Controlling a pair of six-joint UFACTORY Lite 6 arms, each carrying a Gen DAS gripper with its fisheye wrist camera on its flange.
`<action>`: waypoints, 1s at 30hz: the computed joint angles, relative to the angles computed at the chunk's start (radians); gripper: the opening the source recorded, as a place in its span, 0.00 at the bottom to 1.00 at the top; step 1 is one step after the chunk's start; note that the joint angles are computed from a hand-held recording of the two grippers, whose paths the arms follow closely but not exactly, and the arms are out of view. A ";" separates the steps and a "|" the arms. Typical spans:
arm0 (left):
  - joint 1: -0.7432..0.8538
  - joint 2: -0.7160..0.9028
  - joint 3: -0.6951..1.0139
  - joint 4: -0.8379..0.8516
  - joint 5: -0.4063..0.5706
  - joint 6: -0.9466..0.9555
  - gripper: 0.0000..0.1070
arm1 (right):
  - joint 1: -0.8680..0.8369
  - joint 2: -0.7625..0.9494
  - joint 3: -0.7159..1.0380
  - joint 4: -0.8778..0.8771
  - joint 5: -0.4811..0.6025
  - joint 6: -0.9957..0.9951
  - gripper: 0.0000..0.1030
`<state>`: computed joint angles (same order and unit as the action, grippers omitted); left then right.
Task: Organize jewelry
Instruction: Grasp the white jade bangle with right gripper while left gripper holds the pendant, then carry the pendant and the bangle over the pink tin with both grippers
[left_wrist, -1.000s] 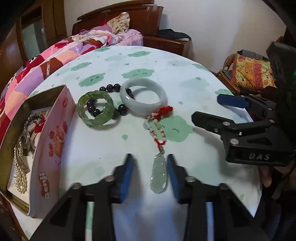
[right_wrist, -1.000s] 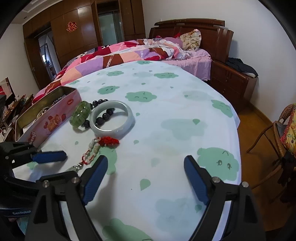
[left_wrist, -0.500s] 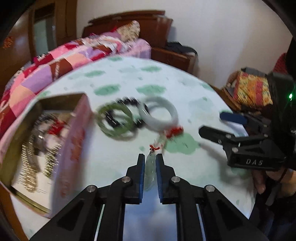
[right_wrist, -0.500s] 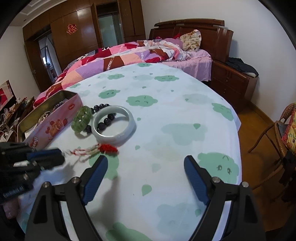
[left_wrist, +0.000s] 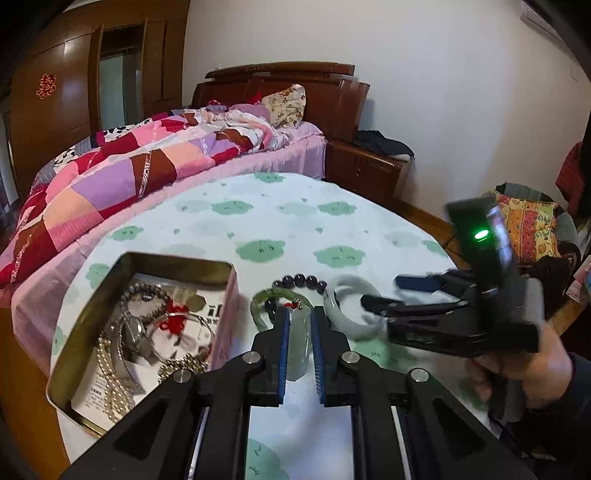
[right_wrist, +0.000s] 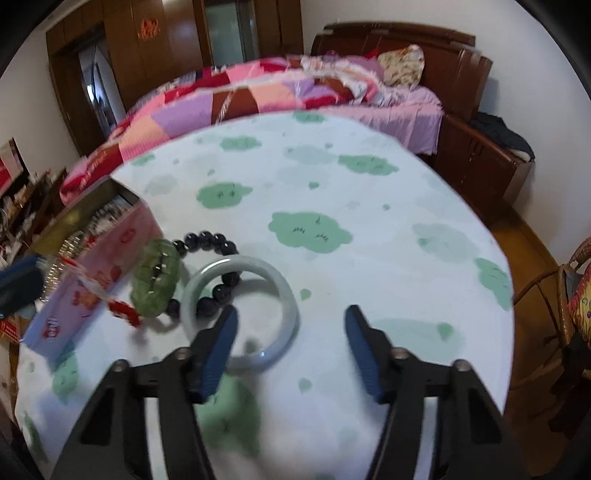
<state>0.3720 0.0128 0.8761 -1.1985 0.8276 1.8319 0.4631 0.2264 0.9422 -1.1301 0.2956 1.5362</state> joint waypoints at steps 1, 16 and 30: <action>0.002 0.003 0.008 -0.001 0.005 -0.003 0.10 | -0.004 0.024 0.018 0.026 -0.002 -0.031 0.46; 0.028 0.013 0.043 -0.015 0.022 -0.017 0.10 | 0.013 -0.103 -0.117 -0.271 -0.031 0.278 0.12; 0.090 0.001 0.110 -0.030 0.077 -0.030 0.10 | 0.075 -0.163 -0.045 -0.143 0.009 0.143 0.12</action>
<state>0.4625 0.0137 0.9857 -1.2281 0.9049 1.8016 0.5384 0.0637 0.8970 -1.2736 0.3046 1.6791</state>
